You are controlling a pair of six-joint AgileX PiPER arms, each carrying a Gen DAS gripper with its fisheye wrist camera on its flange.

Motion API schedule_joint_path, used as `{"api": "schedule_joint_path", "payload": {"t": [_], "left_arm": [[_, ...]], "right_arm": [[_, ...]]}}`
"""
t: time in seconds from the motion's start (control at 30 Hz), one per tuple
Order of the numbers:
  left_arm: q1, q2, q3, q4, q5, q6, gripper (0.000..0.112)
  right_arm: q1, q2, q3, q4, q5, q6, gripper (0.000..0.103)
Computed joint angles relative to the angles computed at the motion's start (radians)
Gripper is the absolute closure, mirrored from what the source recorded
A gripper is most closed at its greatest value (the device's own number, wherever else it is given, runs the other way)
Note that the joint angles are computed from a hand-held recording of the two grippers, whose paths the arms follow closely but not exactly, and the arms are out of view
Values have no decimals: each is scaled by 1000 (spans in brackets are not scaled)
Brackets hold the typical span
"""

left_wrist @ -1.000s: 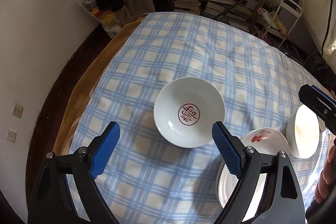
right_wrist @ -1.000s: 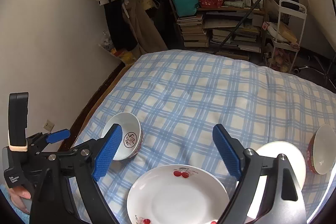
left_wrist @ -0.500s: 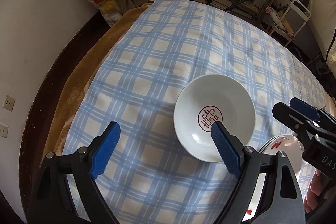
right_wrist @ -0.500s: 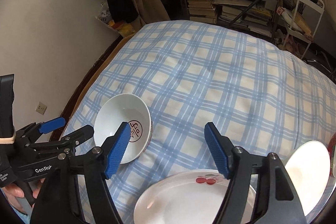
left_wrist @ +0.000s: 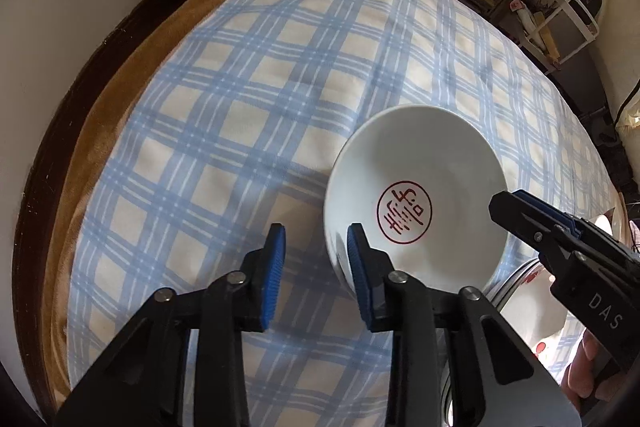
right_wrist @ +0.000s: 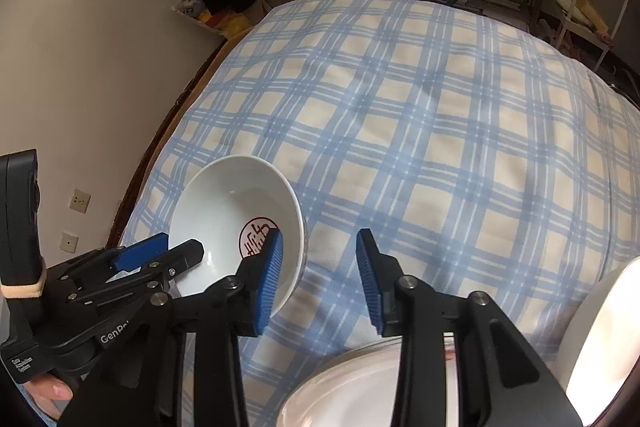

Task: Organize plates and bowls
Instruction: 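Close both grippers on opposite rims of the stamped bowl, then lift and carry the stamped bowl with both grippers toward another white bowl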

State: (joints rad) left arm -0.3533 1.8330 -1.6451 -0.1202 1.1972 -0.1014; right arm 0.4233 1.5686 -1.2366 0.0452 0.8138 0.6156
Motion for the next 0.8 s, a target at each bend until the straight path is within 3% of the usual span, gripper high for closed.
{"api": "schedule_joint_path", "payload": {"t": [0.13, 0.2, 0.57, 0.8], "left_arm": [[7, 7, 12, -47, -19, 17, 102], [-3, 9, 10, -41, -24, 19, 104], [-37, -28, 7, -1, -47, 16, 104], [-95, -75, 7, 58, -49, 16, 104]], "right_arm": [[-17, 26, -8, 97, 6, -66, 90], [-11, 32, -9, 100, 0, -68, 93], [46, 32, -24, -43, 45, 33, 94], [22, -55, 30, -25, 33, 34, 94]]}}
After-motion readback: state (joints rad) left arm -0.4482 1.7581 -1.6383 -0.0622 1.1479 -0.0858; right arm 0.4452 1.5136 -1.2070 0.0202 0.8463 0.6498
